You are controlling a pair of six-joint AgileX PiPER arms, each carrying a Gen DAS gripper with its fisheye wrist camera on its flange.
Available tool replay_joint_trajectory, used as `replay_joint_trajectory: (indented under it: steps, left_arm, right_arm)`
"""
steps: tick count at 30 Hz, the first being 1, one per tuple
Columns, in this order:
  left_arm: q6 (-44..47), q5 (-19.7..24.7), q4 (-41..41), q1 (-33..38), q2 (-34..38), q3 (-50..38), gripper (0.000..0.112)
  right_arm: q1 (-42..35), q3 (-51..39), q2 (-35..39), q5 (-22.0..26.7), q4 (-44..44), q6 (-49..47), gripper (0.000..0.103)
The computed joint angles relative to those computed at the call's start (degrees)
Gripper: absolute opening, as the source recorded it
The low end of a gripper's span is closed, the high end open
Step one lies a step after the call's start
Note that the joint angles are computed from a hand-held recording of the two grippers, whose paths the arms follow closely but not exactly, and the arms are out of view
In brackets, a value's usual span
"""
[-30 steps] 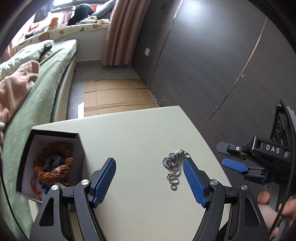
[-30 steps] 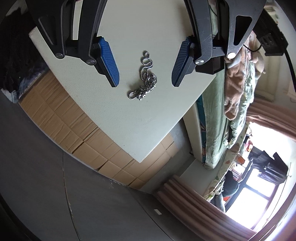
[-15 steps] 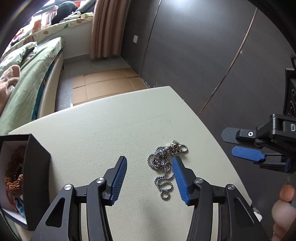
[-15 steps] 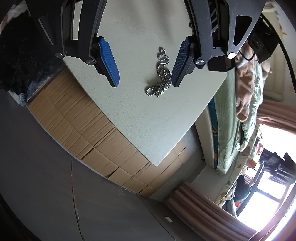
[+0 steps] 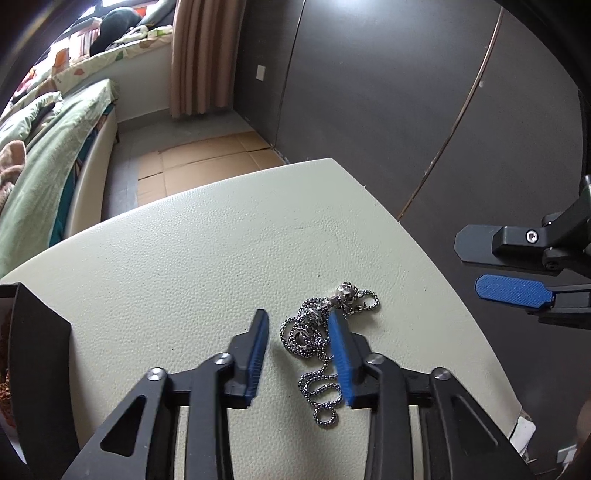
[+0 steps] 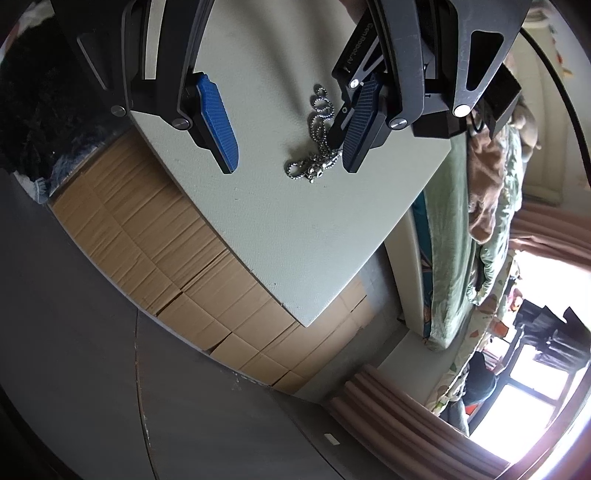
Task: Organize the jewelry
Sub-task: 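Close the left tool and then the right tool on the silver ball chain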
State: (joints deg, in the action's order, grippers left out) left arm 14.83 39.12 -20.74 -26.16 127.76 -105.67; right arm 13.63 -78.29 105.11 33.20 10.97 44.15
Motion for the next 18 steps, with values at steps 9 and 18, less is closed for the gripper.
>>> replay_joint_trajectory:
  steps: [9, 18]
  left_arm:
    - [3.1, 1.9, -4.0, 1.7, 0.2, -0.6, 0.004]
    - [6.1, 2.9, -10.5, 5.1, -1.6, 0.3, 0.004]
  right_arm:
    - [0.6, -2.4, 1.9, 0.8, -1.1, 0.3, 0.059]
    - [2.3, -7.5, 6.6, 2.0, 0.2, -2.1, 0.051]
